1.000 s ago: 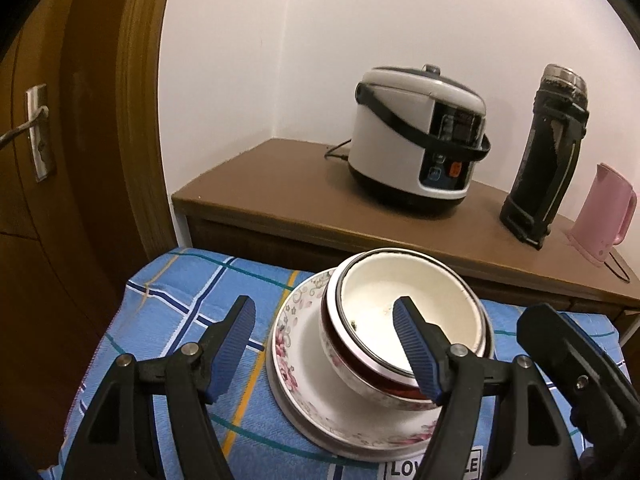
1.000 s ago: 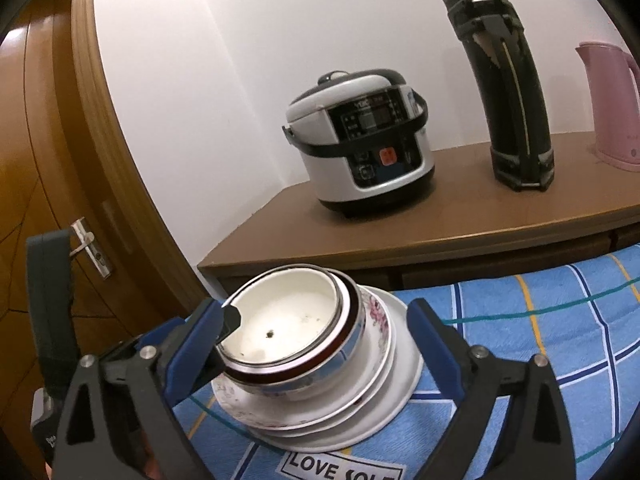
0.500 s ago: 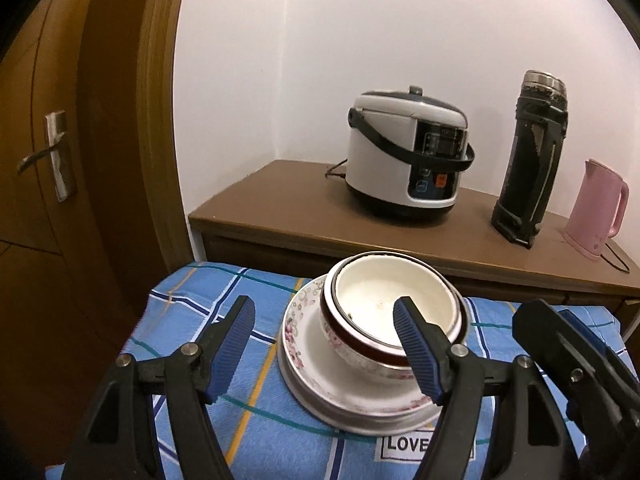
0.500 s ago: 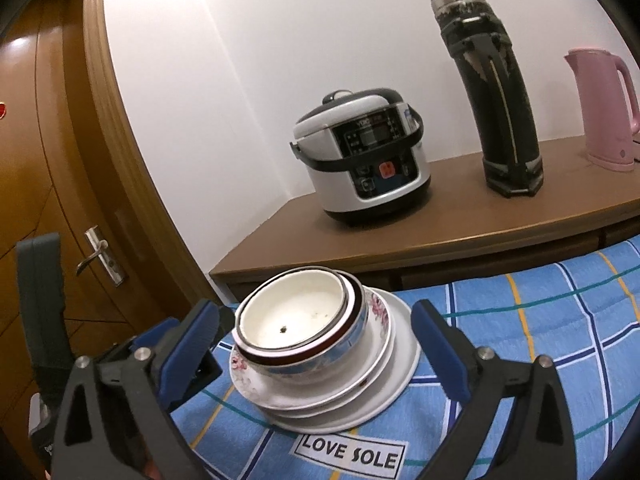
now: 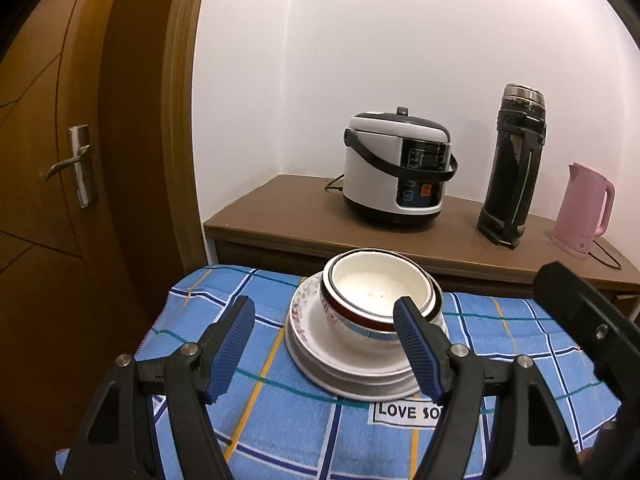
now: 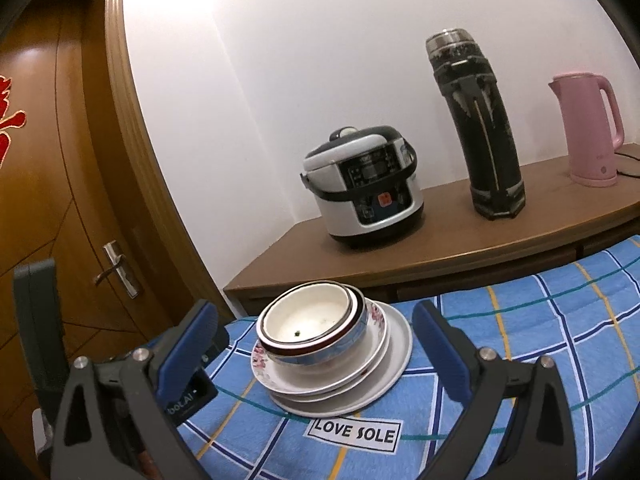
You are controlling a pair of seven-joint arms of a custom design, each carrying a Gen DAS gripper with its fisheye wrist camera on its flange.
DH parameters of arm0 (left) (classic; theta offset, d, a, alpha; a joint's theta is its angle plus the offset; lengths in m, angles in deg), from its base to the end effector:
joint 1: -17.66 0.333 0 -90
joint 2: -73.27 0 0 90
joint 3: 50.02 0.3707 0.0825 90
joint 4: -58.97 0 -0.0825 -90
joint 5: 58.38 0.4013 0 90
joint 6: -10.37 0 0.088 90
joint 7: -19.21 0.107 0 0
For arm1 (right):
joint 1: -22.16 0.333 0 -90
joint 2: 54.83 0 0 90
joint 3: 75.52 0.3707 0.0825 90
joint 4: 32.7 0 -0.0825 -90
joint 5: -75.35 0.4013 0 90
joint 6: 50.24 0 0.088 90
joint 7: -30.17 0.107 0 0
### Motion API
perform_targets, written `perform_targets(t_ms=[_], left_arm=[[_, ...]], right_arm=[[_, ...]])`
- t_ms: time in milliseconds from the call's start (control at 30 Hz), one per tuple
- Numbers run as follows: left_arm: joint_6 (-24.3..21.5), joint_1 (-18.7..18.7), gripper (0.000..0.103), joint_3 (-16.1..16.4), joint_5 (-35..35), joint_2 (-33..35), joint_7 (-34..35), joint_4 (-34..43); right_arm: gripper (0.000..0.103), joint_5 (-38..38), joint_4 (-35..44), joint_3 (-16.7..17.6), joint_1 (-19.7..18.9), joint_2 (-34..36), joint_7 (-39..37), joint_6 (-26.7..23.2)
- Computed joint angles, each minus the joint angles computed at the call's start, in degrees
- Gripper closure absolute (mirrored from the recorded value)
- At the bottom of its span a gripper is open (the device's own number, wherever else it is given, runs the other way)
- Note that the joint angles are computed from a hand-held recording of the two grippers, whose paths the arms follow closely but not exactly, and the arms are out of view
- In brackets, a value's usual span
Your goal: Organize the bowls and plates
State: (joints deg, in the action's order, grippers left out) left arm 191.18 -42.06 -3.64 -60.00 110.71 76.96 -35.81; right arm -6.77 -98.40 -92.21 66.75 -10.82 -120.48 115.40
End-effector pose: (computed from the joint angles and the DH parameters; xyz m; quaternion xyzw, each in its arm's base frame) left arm 0.6967 -0.3253 0.4784 -0.6029 0.6108 -0.3888 0.3350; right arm 0.6646 0.5215 0.4536 -0.5309 0.5999 -0.2796 0.5292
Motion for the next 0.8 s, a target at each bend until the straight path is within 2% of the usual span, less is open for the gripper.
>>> perform_targets(t_ms=[100,233,333,500,800], left_arm=[[0.9,-1.3,0.029,0.9,-0.2,-0.7,0.1,-1.5],[1.5,-3.6,0.029,3.1,-1.7,-0.7,0.9,-2.8],[1.6,-4.1,0.029,3.4,-2.9,-0.7,1.9,-3.1],[2.3,-6.5,0.029,6.0,-5.6,0.1,3.2,-3.9],[2.7,-7.7,0.029,7.0,-9.7,0.4,5.9,-4.4]], right_arm=[[0.001,-3.1,-1.8,-1.1,1.7,-1.5,3.4,-1.1],[0.0,-7.9,-3.7,-0.2,2.4,-3.3,6.7,-3.8],[0.0,-9.4,-4.1,1.7,1.5,-3.9,6.8,-4.9],[0.0,-11.1,-4.5,4.3,0.3,-4.5,7.2,-6.2],[0.0,-12.9,-5.2,6.0,-0.4,-5.3,7.6,-7.6]])
